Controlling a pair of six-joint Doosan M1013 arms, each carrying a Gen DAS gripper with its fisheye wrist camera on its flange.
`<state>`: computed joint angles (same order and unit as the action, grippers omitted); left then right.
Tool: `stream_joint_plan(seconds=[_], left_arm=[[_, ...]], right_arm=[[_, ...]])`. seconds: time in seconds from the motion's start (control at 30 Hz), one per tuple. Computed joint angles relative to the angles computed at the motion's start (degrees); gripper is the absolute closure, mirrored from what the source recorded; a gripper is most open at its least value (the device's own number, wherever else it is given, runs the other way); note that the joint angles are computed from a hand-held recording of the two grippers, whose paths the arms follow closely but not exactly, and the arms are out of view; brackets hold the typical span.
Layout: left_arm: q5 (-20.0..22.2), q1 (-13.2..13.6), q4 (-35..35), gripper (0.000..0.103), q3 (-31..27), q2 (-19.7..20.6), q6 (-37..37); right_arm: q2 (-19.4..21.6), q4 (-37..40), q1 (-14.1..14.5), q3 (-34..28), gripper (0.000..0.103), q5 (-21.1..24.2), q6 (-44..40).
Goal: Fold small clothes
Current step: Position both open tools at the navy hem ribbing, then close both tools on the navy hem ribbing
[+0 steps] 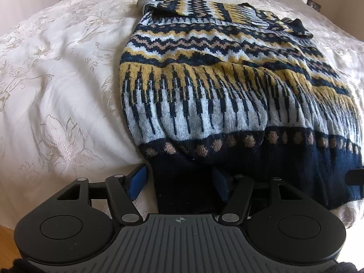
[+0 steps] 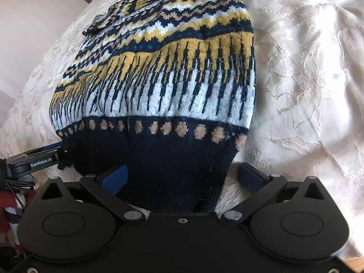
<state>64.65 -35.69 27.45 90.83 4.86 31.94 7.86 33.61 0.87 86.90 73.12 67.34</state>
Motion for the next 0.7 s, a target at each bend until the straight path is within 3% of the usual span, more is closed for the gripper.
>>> stream_joint_plan(seconds=[0.3,0.7], left_arm=[[-0.7,0.06,0.25,0.042,0.39,-0.12,0.34],[-1.06,0.06,0.1,0.042,0.59,-0.24,0.44]], right_arm=[[-1.67,-5.77,3.01,1.79,0.0,-5.13,0.02],[-2.82,-3.39,2.12,3.77,0.0,-7.64,-2.83]])
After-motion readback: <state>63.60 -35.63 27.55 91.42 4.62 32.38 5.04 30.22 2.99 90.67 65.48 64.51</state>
